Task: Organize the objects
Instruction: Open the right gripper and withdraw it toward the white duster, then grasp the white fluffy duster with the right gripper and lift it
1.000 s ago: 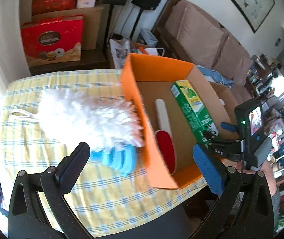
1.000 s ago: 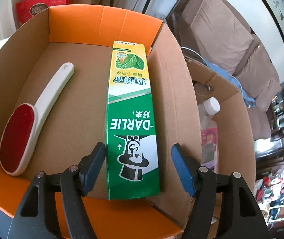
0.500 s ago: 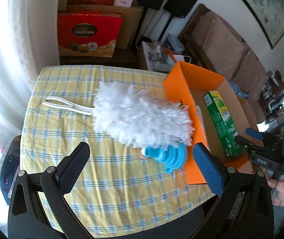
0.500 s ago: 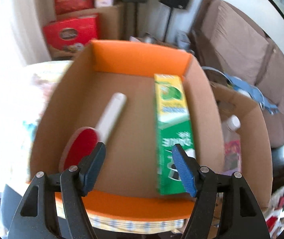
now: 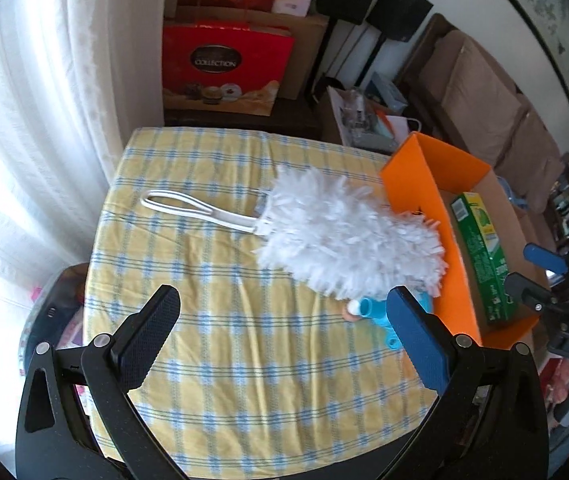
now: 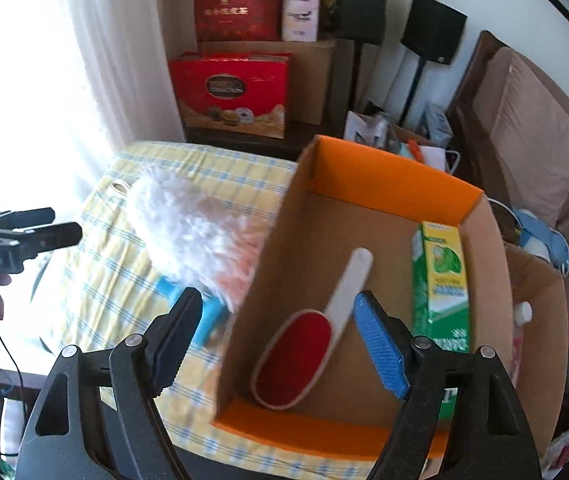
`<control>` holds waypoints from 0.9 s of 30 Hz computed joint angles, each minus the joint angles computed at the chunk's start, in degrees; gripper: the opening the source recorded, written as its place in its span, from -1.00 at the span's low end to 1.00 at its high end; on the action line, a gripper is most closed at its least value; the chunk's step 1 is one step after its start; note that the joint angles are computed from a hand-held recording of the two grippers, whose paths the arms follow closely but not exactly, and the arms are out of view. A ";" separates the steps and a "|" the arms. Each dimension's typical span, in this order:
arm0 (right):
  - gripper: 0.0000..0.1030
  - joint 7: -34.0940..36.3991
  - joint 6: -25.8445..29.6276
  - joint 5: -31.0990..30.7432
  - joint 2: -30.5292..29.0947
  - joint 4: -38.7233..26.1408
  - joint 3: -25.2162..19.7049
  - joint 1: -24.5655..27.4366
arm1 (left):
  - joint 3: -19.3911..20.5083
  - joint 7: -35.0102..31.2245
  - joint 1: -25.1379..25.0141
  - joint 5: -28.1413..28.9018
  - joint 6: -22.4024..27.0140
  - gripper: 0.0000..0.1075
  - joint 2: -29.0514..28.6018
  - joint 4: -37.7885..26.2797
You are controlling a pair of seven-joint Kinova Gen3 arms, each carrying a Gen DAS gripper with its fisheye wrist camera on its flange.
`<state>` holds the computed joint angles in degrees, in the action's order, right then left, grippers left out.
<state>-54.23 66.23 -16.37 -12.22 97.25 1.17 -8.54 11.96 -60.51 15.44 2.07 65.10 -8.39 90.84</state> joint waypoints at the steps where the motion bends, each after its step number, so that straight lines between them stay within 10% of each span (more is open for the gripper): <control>1: 0.59 -0.36 -0.01 -0.10 0.22 -0.15 -0.40 -0.24 | -0.14 -0.11 -0.10 -0.10 0.02 0.92 -0.12 0.14; 17: 0.61 -3.55 -2.73 4.56 5.52 -1.34 -6.97 -6.19 | -2.46 -2.26 -2.24 1.93 -1.41 0.92 1.97 1.22; 27: 0.61 -5.06 -4.98 8.53 8.52 -1.01 -8.52 -8.50 | -5.56 -9.10 -4.08 14.00 -6.84 0.92 6.69 2.81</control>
<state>-59.28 61.26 -7.84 -3.71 96.23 -7.35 -17.04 6.40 -69.60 11.37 16.07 58.27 -1.70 93.65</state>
